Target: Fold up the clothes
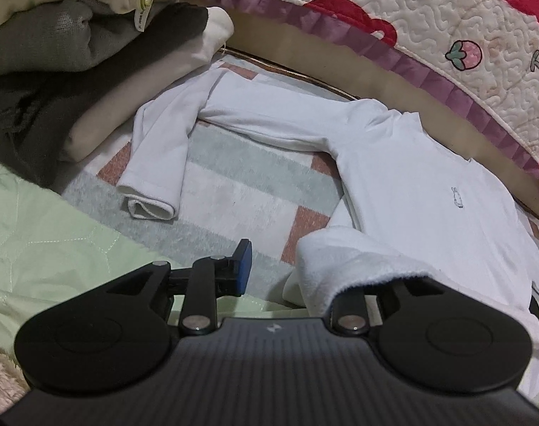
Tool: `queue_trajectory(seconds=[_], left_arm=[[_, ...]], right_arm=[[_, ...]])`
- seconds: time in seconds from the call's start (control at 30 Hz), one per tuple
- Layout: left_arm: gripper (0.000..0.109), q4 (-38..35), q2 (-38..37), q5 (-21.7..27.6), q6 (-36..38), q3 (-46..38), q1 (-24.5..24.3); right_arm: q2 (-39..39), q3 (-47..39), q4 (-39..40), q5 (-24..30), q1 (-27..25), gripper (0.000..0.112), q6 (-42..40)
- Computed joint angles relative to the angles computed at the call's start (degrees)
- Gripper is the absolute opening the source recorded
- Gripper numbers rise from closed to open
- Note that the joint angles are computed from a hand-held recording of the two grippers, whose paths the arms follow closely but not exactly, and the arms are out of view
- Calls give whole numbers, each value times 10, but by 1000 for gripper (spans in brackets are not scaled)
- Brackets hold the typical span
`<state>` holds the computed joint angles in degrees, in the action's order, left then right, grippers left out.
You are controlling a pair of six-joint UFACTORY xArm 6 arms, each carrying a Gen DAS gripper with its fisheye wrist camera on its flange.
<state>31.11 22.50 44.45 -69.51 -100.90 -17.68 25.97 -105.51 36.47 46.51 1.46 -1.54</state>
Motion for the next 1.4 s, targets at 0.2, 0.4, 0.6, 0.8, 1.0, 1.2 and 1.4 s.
queue_trajectory(seconds=[0.2,0.4,0.6,0.8,1.0,1.2,1.4], left_arm=[[8,11,6,0,15,-5,-5],[2,36,-62,-54,-3,48,-22],[2,61,-187,-14,-69,164,-66],[8,43,-208,29,-73,193,-76],[24,28,-149,106,24,114,-89],[43,-34,-165,64,111,131,-81],[45,-17,-128,132,253,66,-101]], right_arm=[[-65,133,148,-113,2,3,-67],[-106,123,220,-88,-19,4,-244],[-195,121,200,26,-93,4,-337],[-258,248,92,0,-70,4,-277],[-224,233,78,-5,-55,5,-259],[-245,265,69,-9,-60,5,-262],[-237,266,75,-13,-60,6,-249]])
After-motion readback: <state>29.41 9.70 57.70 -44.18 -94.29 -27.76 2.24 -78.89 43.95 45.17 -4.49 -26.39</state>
